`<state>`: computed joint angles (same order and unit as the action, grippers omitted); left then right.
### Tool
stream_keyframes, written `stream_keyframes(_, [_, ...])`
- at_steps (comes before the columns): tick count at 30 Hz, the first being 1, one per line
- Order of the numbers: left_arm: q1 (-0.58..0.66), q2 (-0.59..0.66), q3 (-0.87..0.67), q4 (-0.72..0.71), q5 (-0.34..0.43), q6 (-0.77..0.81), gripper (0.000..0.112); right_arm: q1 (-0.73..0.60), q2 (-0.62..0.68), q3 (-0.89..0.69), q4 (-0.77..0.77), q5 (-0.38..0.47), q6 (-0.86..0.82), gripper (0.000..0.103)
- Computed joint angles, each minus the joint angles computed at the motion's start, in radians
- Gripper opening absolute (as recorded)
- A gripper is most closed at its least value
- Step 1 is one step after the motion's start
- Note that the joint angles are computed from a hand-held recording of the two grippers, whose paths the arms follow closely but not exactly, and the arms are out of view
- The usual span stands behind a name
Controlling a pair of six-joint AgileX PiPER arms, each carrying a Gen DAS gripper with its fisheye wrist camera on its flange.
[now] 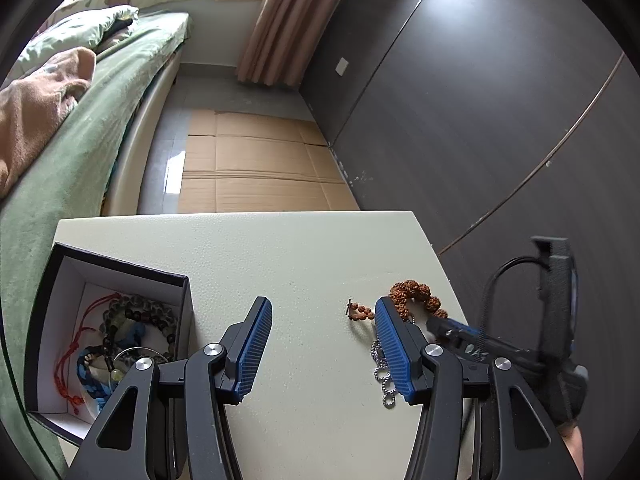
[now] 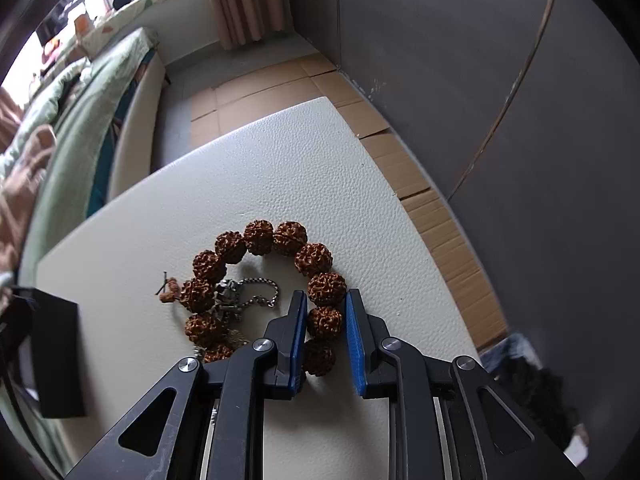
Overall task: Organize jewelry
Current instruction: 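Grasp the rudraksha bead bracelet with the right tool and lift it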
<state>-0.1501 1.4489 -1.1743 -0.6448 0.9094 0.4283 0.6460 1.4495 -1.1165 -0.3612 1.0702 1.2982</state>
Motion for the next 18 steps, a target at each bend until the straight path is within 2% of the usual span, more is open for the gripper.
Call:
stream_keyframes(4, [-0.022,-0.003,0.008,0.012,-0.016,-0.012,0.054,0.017,-0.121,0.058,-0.061,-0.066,0.085,0.02])
stream_keyframes(10, [-0.068,-0.008,0.031,0.05,-0.049,-0.044,0.049,-0.005,-0.291,0.163,-0.085,-0.247,0.161,0.02])
stream_keyframes(15, [-0.12,-0.012,0.051,0.091,-0.078,-0.073,0.048,0.001,-0.378,0.195,-0.148,-0.295,0.228,0.02])
stream_keyframes(18, [-0.163,-0.009,0.06,0.122,-0.099,-0.095,0.048,0.017,-0.396,0.19,-0.187,-0.29,0.268,0.02])
